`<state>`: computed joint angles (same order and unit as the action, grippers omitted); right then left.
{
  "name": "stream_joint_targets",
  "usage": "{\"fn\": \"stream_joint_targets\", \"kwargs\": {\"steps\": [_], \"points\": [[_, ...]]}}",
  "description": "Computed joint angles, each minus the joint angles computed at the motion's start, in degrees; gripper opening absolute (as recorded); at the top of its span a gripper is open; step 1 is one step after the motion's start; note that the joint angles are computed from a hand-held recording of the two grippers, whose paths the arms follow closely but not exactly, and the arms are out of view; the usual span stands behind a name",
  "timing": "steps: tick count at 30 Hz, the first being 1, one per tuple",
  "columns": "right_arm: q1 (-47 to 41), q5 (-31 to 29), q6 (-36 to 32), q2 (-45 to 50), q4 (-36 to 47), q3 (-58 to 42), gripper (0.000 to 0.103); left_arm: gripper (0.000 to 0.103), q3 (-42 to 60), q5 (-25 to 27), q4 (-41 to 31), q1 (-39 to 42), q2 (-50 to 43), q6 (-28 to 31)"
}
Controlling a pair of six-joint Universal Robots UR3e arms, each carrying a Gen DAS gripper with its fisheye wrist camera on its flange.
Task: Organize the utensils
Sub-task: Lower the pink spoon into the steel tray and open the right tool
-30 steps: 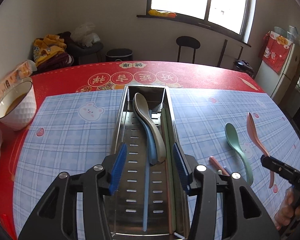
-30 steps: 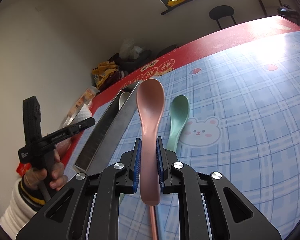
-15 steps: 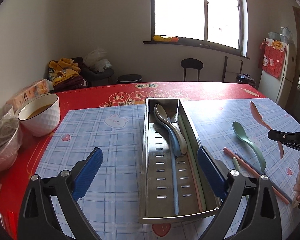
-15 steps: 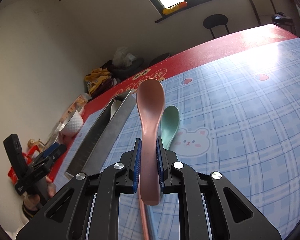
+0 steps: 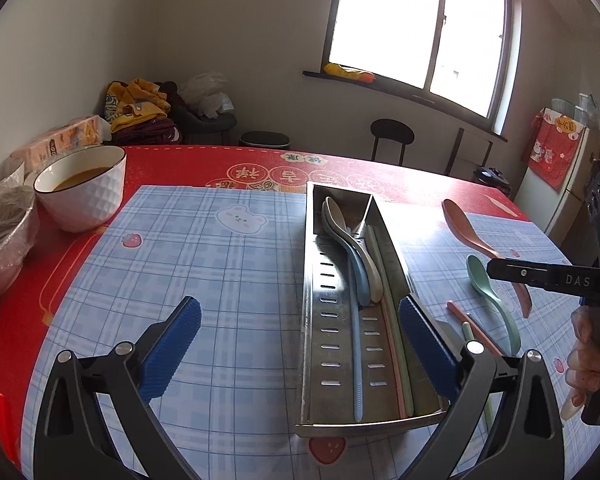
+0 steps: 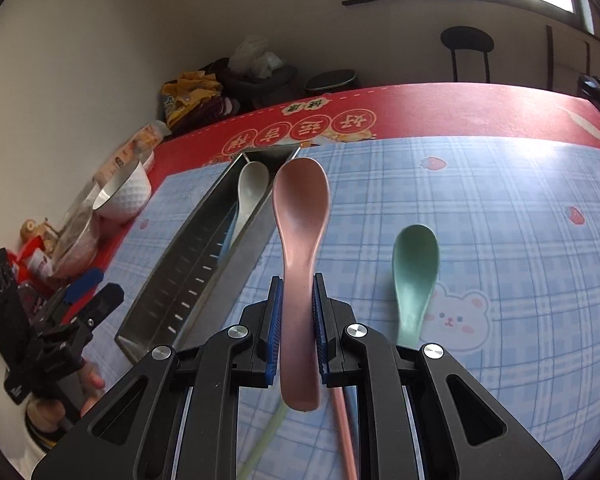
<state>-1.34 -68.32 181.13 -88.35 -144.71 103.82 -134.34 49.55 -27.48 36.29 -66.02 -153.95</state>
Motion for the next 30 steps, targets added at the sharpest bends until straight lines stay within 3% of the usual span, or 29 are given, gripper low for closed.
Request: {"fn": "stream_joint_targets", "kwargs": {"steps": [2,8,13,30], "points": [[3.98,-4.61,1.31,5.85,1.23,-7.51,0.015,0.097,0.61,-0.08,-0.53,0.65,-0.32,-0.24],[9.5,-9.01,6.54,19.69,7.57,-26.04,0.015,0.097,0.47,0.35,1.36,2.41,-0.04,-1.93],[12.74,-12.32,7.75,26.62,12.75,-37.01,0.015,0.097,-1.23,-5.31,0.08,7.03,3.12,-1.18],[16.76,-16.04,12.2,38.78,24.44,-55.91,0.015,0.097,0.17,-5.63,0.18,8.62,2.12,-4.04]]}}
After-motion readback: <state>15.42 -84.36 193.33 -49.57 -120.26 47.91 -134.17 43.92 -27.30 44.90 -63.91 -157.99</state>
